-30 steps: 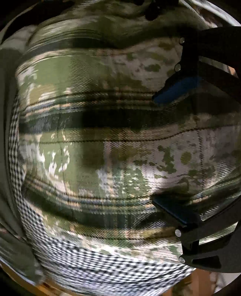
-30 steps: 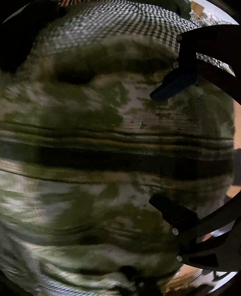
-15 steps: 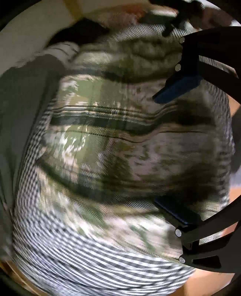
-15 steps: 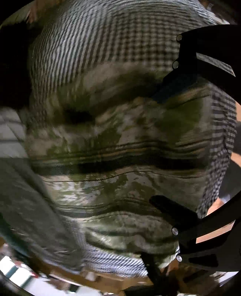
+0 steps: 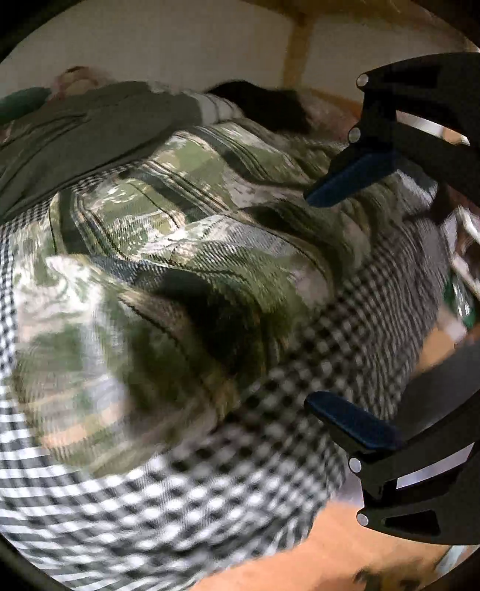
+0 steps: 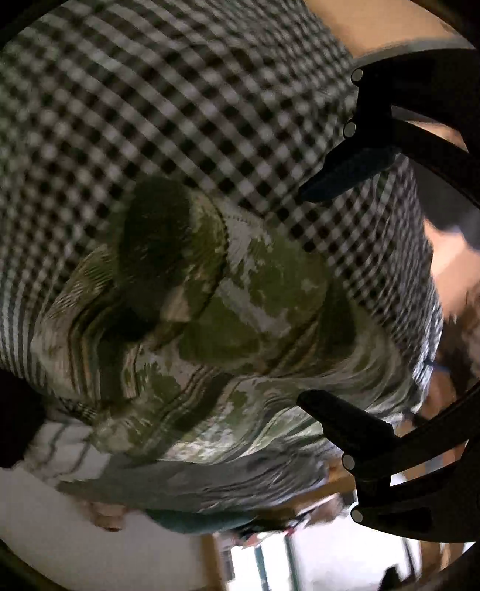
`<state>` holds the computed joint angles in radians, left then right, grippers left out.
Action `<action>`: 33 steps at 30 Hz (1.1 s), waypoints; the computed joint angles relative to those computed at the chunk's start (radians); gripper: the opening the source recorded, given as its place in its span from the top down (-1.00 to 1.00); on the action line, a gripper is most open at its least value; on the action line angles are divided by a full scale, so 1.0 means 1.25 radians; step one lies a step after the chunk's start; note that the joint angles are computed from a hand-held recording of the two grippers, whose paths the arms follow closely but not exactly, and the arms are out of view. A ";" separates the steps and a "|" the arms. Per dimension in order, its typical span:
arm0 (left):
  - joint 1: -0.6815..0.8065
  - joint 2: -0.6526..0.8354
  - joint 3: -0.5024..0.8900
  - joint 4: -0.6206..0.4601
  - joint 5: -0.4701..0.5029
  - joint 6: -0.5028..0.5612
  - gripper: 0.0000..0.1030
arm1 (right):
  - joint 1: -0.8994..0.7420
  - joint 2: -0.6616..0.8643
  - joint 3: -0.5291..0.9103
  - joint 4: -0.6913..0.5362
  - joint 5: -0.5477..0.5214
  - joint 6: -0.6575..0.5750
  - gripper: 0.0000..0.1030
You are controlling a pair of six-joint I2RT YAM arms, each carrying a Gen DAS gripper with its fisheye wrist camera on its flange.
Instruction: Fold large clothes
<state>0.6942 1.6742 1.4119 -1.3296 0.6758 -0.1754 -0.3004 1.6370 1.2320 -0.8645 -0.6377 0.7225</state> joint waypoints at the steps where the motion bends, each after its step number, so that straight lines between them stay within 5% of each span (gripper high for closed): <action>1: -0.007 -0.001 -0.021 0.035 0.015 -0.036 -0.90 | 0.002 0.003 -0.020 0.040 -0.013 0.030 -0.95; 8: -0.052 0.040 -0.007 0.137 0.057 -0.112 -0.90 | 0.014 0.060 -0.040 0.275 -0.042 0.192 -0.92; 14: -0.067 0.077 0.034 0.137 0.043 -0.165 -0.89 | 0.006 0.106 0.026 0.252 -0.033 0.226 -0.78; 15: -0.074 0.087 0.049 0.126 0.031 -0.167 -0.82 | 0.010 0.115 0.042 0.224 -0.025 0.207 -0.67; 19: -0.079 0.117 0.091 0.068 -0.054 -0.145 0.09 | 0.016 0.142 0.079 0.155 -0.005 0.172 -0.36; 22: -0.066 0.115 0.093 0.056 -0.045 -0.121 0.31 | 0.016 0.150 0.085 0.150 -0.013 0.162 -0.31; 24: -0.059 0.110 0.100 0.050 -0.036 -0.112 0.43 | 0.015 0.141 0.088 0.151 -0.017 0.157 0.03; 27: -0.053 0.109 0.141 0.020 -0.031 -0.113 0.47 | 0.004 0.116 0.107 0.135 -0.050 0.149 0.22; 31: -0.047 0.105 0.237 -0.017 -0.021 -0.099 0.54 | 0.006 0.109 0.155 0.108 -0.075 0.127 0.26; 32: -0.046 0.106 0.247 -0.014 -0.014 -0.092 0.55 | 0.008 0.120 0.165 0.109 -0.079 0.129 0.21; 33: -0.048 0.112 0.251 -0.009 -0.010 -0.087 0.57 | 0.012 0.145 0.181 0.102 -0.084 0.129 -0.08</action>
<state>0.6343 1.8142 1.7255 -1.3411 0.6635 -0.2842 -0.2858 1.8177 1.4583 -0.7376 -0.7425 0.8840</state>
